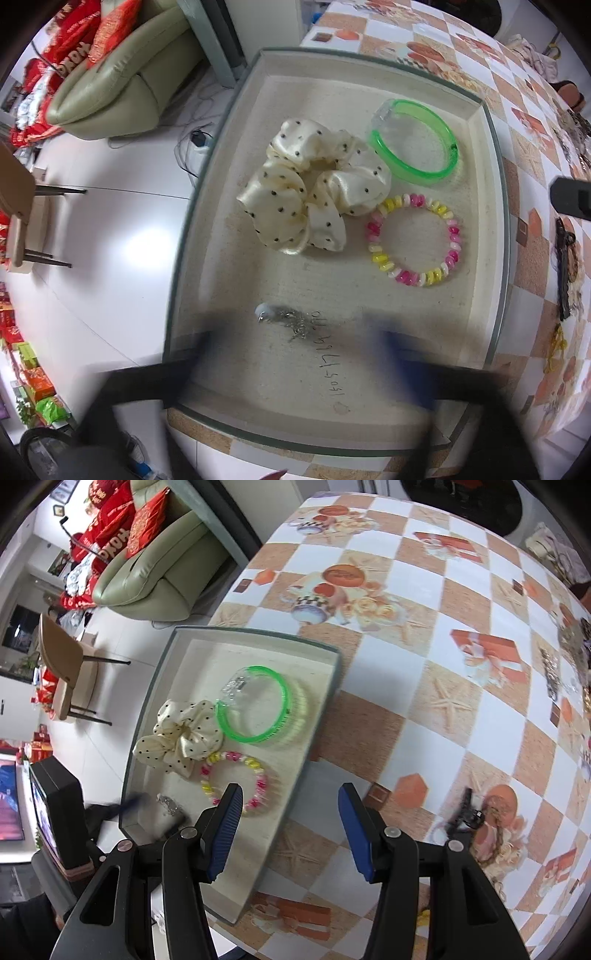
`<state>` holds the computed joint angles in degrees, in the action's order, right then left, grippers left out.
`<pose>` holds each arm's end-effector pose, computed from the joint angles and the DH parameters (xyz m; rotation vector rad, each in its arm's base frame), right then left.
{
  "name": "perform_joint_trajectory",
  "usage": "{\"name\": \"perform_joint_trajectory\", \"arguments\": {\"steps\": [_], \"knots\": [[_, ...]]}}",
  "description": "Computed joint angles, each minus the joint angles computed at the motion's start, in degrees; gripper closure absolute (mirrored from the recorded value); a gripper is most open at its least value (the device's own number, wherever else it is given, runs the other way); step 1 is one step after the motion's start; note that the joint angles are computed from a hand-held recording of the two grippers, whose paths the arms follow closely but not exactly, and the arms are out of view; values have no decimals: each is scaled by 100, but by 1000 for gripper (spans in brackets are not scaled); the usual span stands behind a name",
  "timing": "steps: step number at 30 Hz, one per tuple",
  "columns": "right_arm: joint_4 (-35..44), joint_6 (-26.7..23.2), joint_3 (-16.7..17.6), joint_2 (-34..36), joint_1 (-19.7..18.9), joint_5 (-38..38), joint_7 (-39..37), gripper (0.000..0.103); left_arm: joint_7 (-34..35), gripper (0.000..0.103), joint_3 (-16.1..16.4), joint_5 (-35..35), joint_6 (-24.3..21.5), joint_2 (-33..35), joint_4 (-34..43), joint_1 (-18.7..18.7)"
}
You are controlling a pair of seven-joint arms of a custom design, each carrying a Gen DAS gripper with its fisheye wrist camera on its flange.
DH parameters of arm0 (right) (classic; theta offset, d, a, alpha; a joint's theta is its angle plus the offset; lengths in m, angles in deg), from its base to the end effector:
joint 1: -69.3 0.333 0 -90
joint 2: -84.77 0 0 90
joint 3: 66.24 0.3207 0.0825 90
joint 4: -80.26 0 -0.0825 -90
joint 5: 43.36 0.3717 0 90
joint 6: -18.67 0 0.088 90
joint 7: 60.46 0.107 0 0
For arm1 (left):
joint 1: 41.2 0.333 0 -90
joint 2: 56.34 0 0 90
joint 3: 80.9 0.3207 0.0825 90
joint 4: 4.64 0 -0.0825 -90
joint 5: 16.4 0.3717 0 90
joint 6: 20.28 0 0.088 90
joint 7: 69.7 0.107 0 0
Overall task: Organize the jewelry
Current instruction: 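Carry the charm and beaded bracelet into the tray while both grippers open to release, then move both grippers back over the table toward the black hair clips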
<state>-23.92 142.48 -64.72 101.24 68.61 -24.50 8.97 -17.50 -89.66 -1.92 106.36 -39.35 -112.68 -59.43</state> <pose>0.6265 0.0208 0.3986 -2.2190 1.8229 0.1736 0.5550 -0.2670 0.3678 -2.1554 2.0541 0.0030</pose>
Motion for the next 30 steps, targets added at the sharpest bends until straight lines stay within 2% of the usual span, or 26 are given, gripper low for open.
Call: {"name": "perform_joint_trajectory", "arguments": {"steps": [8,9,11,20,30], "knots": [[-137,20,-123,-115,-143,-11,18,44,-73,0,-16,244,-228,33,293,-151],[-150,27,-152,-123,-167,-38,47,34,-86,0,-19,254,-272,34,344,-162],[-183,60,-185,-135,-219,-43,53,22,-113,0,-27,271,-324,21,395,-181],[-154,87,-379,-63,-499,-234,355,18,-81,0,-54,353,-563,102,764,-256],[-125,91,-463,-7,-964,86,344,16,93,0,-49,457,-866,486,1586,-479]]}}
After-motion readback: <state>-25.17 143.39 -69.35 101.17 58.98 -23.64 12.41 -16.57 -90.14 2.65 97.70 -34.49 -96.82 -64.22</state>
